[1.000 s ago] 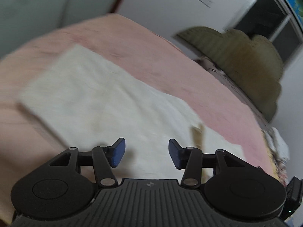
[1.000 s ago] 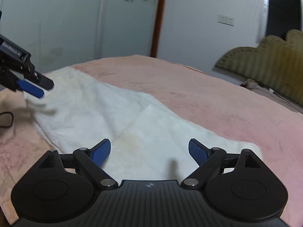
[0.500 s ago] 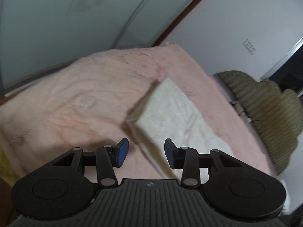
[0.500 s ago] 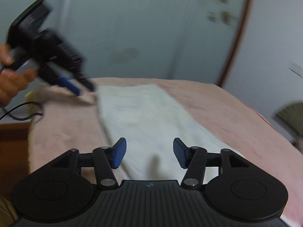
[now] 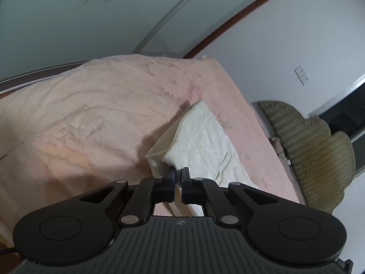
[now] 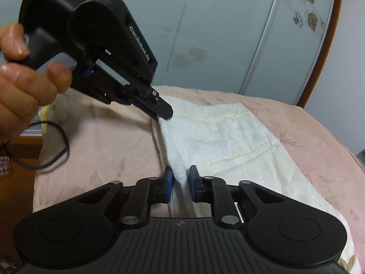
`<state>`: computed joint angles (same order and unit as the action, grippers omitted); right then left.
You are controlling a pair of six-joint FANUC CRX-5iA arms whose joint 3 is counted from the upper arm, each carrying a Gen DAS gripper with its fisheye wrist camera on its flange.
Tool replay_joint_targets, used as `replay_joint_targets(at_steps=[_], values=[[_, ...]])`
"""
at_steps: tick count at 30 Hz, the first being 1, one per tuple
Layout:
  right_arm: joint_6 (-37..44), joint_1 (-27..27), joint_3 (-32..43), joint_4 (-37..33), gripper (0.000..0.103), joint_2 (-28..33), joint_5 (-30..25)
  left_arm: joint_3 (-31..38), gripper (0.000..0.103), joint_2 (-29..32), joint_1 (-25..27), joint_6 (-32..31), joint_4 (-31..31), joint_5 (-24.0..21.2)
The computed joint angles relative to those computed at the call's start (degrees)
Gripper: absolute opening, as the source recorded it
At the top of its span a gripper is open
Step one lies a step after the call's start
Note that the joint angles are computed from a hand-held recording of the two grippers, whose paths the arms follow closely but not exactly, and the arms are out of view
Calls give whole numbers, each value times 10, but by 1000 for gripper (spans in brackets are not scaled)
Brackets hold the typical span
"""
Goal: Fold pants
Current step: 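Grasp the folded pants edge with the left gripper and press it flat, then pinch the white pants edge with the left gripper and lift it up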
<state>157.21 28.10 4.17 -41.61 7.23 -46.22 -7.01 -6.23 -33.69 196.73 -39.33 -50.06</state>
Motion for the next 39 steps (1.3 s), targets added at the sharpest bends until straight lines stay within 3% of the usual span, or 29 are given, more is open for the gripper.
replay_joint_targets(at_steps=[2, 5, 7, 8, 10, 12, 14, 18, 20, 21, 23, 29, 31, 34, 36, 39], values=[[9, 1, 4, -11, 13, 3, -3, 16, 5, 18, -6, -9, -6, -29], [4, 11, -12, 8, 13, -1, 21, 18, 5, 31, -6, -16, 2, -38], [7, 9, -36, 9, 24, -22, 39, 16, 8, 25, -16, -21, -11, -41], [17, 4, -48, 5, 28, -33, 45, 17, 18, 21, -21, -22, -17, -46], [37, 3, -80, 9, 50, -59, 78, 19, 28, 16, -34, -14, -28, -65], [32, 16, -113, 41, 58, -78, 116, 11, 50, 5, -43, -4, -35, -64], [22, 29, -137, 70, 57, -84, 149, -7, 65, -10, -41, 9, -31, -35], [14, 72, -184, 118, 55, -90, 262, -48, 72, -28, -4, -4, 25, 69], [13, 96, -204, 153, 39, -87, 313, -67, 75, -28, 16, -9, 52, 124], [26, 95, -197, 141, 29, -80, 309, -75, 76, -27, 24, -7, 62, 147], [68, 65, -156, 67, 25, -64, 258, -84, 79, -21, 31, 17, 60, 188], [-59, -77, 3, -111, 23, 5, 2, -46, 89, 19, 19, 182, -56, 193], [-92, -104, 51, -129, 25, 38, -84, -34, 89, 34, 33, 178, -52, 197], [-99, -145, 92, -165, 26, 65, -198, -15, 89, 54, 59, 99, -3, 191], [-92, -169, 90, -191, 26, 60, -197, -3, 89, 65, 69, 49, 15, 184], [-135, -143, 62, -117, 26, 39, -72, 17, 89, 80, 74, -12, 27, 161]])
